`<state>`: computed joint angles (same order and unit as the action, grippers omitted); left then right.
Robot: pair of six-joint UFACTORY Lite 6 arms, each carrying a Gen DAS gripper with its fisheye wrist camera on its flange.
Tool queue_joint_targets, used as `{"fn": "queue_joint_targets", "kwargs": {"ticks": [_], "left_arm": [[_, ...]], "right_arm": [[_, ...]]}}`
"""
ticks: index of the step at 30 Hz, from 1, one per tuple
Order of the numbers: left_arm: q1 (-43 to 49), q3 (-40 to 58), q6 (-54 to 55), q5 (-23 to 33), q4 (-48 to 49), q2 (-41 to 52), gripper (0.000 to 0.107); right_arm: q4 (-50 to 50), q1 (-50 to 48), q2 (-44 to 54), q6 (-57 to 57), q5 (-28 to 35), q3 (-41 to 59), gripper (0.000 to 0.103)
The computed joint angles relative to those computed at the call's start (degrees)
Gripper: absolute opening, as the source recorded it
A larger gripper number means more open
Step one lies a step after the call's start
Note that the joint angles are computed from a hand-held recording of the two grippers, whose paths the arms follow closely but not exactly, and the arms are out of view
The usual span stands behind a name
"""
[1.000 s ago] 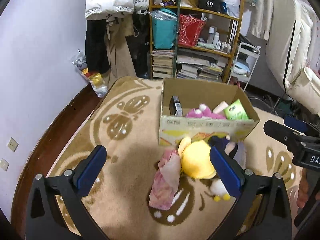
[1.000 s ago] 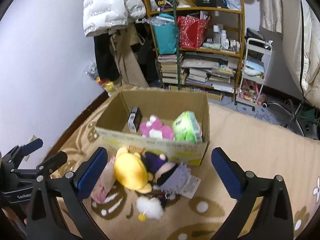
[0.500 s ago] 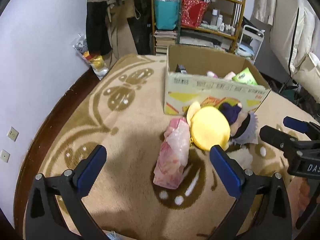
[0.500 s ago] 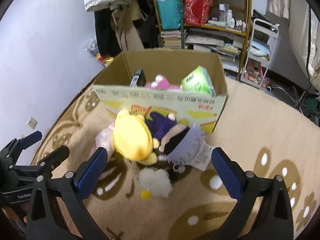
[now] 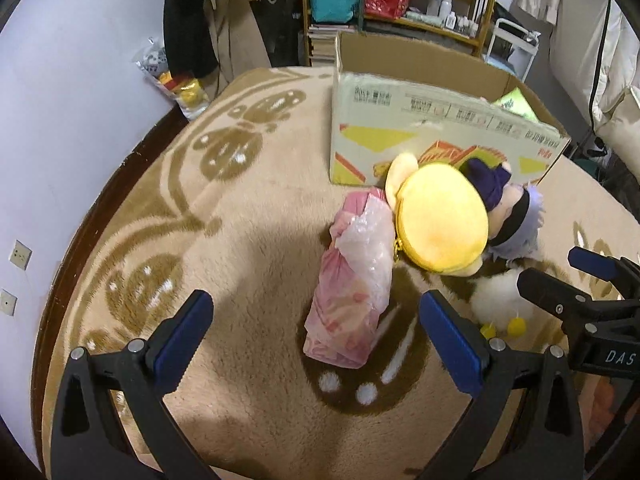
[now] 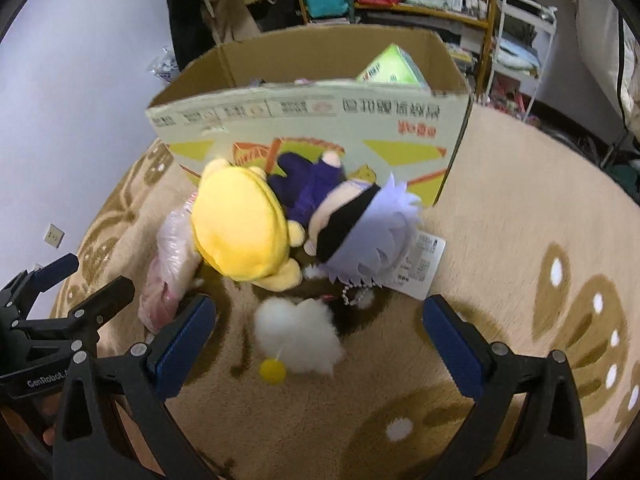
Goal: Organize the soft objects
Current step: 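Move both tools back toward the yellow-haired and white-haired plush dolls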
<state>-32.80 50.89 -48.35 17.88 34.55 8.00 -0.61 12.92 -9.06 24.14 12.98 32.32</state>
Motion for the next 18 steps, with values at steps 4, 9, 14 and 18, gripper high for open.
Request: {"fn": "queue_joint_targets", "kwargs": {"ticks": [4,9,14,18], "left_arm": [[0.6,1.7,3.4,-1.0,-3.1,3.7,0.102],[2.0,4.6,9.7,-1.7,-10.1,8.9,0.102],[2.3,6.3,11.2,-1.8,-12.0,12.0,0.102],[2.8,7.4,13.0,-2.2,-14.0,14.0,0.102]], "right_arm": [[3.1,-0.5,2.4,-3.1,-1.3,0.0,0.103],[6.7,-0.7,6.0,-6.9,-2.5,0.7,0.103],[8.9,-0.9,8.7,-9.1,-3.2,1.5,0.103],[12.3,-1.2,11.4,-12.3,-3.8,2.4,0.103]]}}
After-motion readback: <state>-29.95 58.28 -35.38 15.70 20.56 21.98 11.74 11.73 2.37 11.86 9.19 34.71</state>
